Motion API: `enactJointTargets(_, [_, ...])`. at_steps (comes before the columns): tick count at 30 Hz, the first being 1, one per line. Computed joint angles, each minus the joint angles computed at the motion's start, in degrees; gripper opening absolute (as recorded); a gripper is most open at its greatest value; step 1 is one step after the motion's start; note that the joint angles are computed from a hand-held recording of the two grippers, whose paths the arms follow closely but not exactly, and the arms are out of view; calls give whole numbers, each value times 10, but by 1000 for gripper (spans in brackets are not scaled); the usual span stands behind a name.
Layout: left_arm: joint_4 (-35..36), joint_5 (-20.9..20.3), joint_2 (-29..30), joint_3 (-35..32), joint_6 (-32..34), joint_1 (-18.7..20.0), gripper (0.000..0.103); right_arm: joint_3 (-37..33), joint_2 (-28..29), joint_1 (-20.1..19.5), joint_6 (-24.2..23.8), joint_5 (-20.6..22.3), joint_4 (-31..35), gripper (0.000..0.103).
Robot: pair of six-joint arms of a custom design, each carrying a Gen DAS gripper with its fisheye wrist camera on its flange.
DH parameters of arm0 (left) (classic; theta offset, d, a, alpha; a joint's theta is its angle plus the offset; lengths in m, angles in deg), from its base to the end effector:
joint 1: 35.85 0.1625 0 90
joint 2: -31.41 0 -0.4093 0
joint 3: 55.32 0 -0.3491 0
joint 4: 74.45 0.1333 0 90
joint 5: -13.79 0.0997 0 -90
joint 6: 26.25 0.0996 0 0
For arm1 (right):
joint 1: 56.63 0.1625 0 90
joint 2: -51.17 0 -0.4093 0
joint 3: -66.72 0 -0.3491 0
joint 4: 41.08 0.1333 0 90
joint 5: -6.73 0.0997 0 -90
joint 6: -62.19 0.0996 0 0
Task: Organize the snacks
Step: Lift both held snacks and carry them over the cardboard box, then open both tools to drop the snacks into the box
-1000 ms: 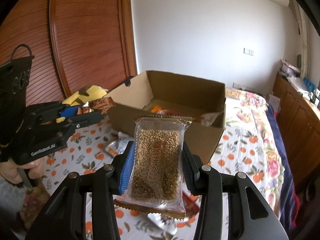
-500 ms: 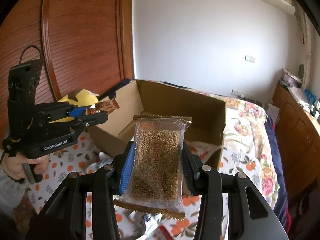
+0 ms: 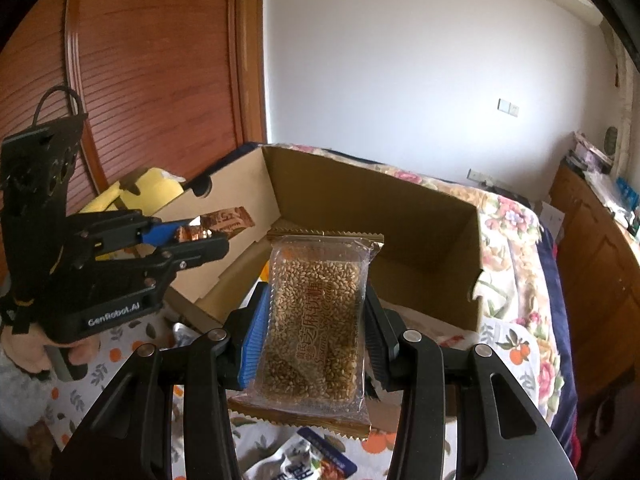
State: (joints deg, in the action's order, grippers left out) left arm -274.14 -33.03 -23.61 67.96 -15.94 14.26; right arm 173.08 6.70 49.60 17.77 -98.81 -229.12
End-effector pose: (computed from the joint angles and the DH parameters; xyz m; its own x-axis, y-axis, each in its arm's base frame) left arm -0.1576 -0.5027 0.1851 -0.7501 0.2212 -0.6232 0.6252 0.5445 -0.5592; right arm 0.2683 -0.5402 0.1226 -0.5343 -0.6266 0.5674 -0.8396 0.4715 -0.2699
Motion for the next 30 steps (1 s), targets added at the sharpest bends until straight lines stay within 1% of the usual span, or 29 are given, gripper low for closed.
enactJointTargets(6, [2, -16, 1, 0, -15, 11, 27, -28, 17, -4, 8, -1, 25, 44])
enactJointTargets(10, [-3, -17, -1, 3, -14, 8, 29, -45, 23, -3, 16, -5, 43, 44])
enactJointTargets(12, [-14, -16, -4, 9, -9, 4, 32, -55, 27, -3, 23, -8, 55, 44])
enactJointTargets(15, [-38, -5, -5, 21, 8, -6, 37, -65, 31, -4, 30, -12, 66, 44])
enactJointTargets(18, [-52, 5, -6, 27, 14, -12, 39, -77, 39, -4, 35, -22, 75, 44])
enactJointTargets(21, [-56, 11, -9, 33, 11, -16, 39, -81, 44, -5, 38, -28, 75, 45])
enactJointTargets(23, [-61, 18, -11, 40, 10, -20, 40, -82, 47, -5, 39, -29, 71, 47])
enactJointTargets(30, [-77, 52, -20, 79, -12, -46, 41, -71, 43, -6, 36, -26, 59, 51])
